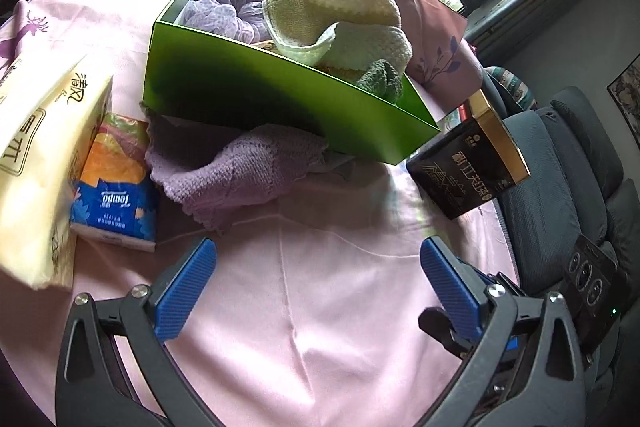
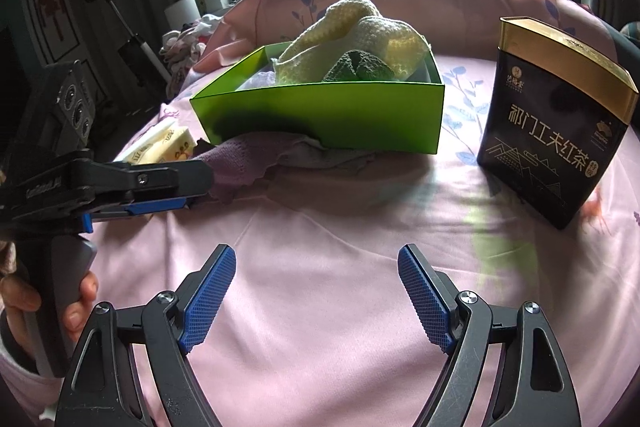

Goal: Organize soft objects
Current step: 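Reach the open left tool down to the lilac knitted cloth, then grasp the lilac cloth with the left tool and lift it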

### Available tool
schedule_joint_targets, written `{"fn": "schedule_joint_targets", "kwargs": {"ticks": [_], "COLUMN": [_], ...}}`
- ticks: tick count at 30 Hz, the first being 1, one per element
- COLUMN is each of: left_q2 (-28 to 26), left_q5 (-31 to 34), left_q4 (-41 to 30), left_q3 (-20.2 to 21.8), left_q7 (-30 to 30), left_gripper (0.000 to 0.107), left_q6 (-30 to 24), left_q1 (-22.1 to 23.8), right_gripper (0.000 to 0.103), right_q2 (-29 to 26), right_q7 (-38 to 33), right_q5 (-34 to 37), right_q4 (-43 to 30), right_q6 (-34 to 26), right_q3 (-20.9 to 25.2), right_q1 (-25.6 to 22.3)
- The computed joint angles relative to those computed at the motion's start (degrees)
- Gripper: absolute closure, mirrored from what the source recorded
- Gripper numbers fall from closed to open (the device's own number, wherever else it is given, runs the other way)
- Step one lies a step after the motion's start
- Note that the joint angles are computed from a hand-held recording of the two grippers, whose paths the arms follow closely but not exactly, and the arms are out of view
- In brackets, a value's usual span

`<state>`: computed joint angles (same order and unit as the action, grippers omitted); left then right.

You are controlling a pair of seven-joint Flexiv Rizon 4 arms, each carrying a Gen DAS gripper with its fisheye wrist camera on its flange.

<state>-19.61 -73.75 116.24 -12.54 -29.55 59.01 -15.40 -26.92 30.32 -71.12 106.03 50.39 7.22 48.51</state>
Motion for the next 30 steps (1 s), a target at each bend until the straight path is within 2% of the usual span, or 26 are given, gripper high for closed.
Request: {"fn": "schedule_joint_targets", "kwargs": {"ticks": [6,7,9,11,12,14,16,19,24,27,30], "left_q2": [-5.21,-5.81,-6.94,-7.97,-8.28,-8.73,-8.37,-6.45,-2.16,-1.61,-2.20], "left_q5": [0.92,1.66,5.12,8.51,9.37,9.42,7.27,3.86,-3.26,-3.78,-2.46], "left_q4": [-5.97,-6.67,-7.94,-8.88,-9.09,-9.36,-8.92,-7.34,-4.39,-3.90,-4.52], "left_q3": [-1.16,-1.29,-1.07,-1.01,-1.31,-2.50,-4.02,-5.09,-3.85,-1.80,-0.55], "left_q7": [-6.32,-7.32,-11.15,-15.81,-17.16,-18.44,-16.53,-10.98,-0.01,0.38,-1.14], "left_gripper": [0.007,0.011,0.027,0.052,0.059,0.077,0.092,0.100,0.100,0.101,0.102], "left_q6": [1.88,2.64,4.04,3.94,3.86,3.02,2.16,2.44,0.14,-1.74,-0.56], "left_q1": [0.60,0.58,0.46,1.06,1.61,3.09,4.44,4.71,3.37,2.71,1.67], "right_gripper": [0.019,0.019,0.019,0.019,0.019,0.019,0.019,0.019,0.019,0.019,0.019], "right_q2": [0.43,0.41,0.25,0.09,0.01,-0.14,-0.33,-0.37,-1.20,-3.20,-5.92], "right_q7": [2.15,2.42,2.32,2.24,2.33,2.23,1.91,1.81,1.42,-2.61,-9.56], "right_q5": [-0.55,-0.68,-0.47,-0.33,-0.41,-0.42,-0.09,-0.13,-2.02,-1.99,-0.67], "right_q4": [1.38,1.49,1.48,1.37,1.34,1.26,1.10,1.08,0.00,-2.61,-6.17], "right_q6": [0.97,1.19,1.19,1.13,1.27,1.47,1.29,1.42,3.75,5.93,7.11], "right_q3": [-0.15,-0.16,-0.09,-0.08,-0.12,-0.17,-0.13,-0.24,-1.14,-1.85,-2.84], "right_q1": [-0.81,-0.98,-1.17,-1.17,-1.19,-1.24,-1.12,-1.04,-1.71,-2.54,-2.77]}}
